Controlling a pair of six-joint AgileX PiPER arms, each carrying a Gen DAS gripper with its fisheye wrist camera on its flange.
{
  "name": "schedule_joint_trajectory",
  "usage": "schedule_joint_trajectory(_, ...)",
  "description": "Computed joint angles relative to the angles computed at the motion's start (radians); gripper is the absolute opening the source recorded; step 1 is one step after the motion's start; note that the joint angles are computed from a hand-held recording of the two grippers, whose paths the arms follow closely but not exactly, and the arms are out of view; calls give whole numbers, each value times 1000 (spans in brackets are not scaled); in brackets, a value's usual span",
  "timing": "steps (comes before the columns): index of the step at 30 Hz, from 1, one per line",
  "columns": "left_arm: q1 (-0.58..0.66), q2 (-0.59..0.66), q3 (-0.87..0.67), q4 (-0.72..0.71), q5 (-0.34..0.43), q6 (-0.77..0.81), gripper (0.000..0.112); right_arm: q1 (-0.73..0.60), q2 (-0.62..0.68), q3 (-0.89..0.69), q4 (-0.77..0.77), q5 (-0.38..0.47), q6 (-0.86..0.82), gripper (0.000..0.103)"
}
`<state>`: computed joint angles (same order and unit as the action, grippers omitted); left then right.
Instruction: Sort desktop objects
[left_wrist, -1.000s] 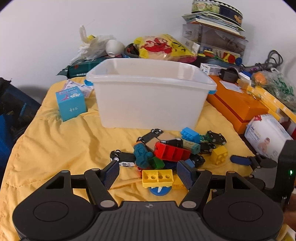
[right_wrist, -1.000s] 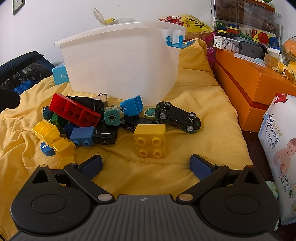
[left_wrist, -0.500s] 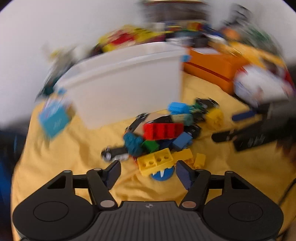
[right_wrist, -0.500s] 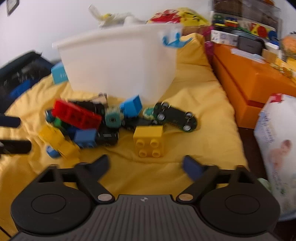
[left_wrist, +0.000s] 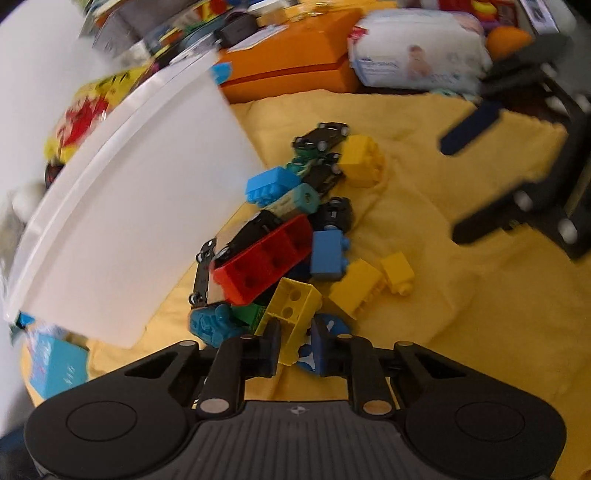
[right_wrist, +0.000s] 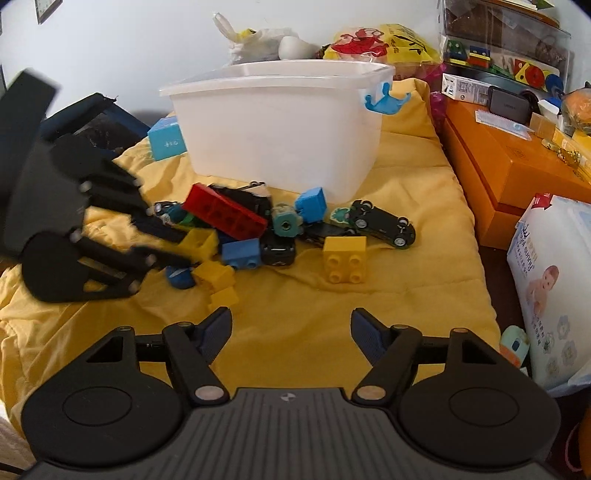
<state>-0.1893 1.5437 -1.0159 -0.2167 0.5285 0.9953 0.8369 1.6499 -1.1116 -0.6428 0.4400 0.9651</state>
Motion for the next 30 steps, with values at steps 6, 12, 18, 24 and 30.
schedule_joint_trajectory(6, 240, -36, -39, -482, 359, 21, 5, 24, -22, 21, -83, 25, 94, 74)
schedule_joint_trajectory(12, 502, 10, 175, -872, 634, -37, 5, 3, -13, 21, -46, 25, 80, 74)
schedule_joint_trajectory(18, 546, -17, 281, -874, 510, -68, 10, 3, 12, -9, 6, 22, 7, 74)
schedule_joint_trajectory(24, 597, -100, 283, -774, 405, -175, 31, 17, 45, -50, 55, 1, -86, 74)
schedule_joint_trajectory(30, 571, -260, 275, -715, 431, -58, 34, 35, 74, -109, 58, 42, -205, 56)
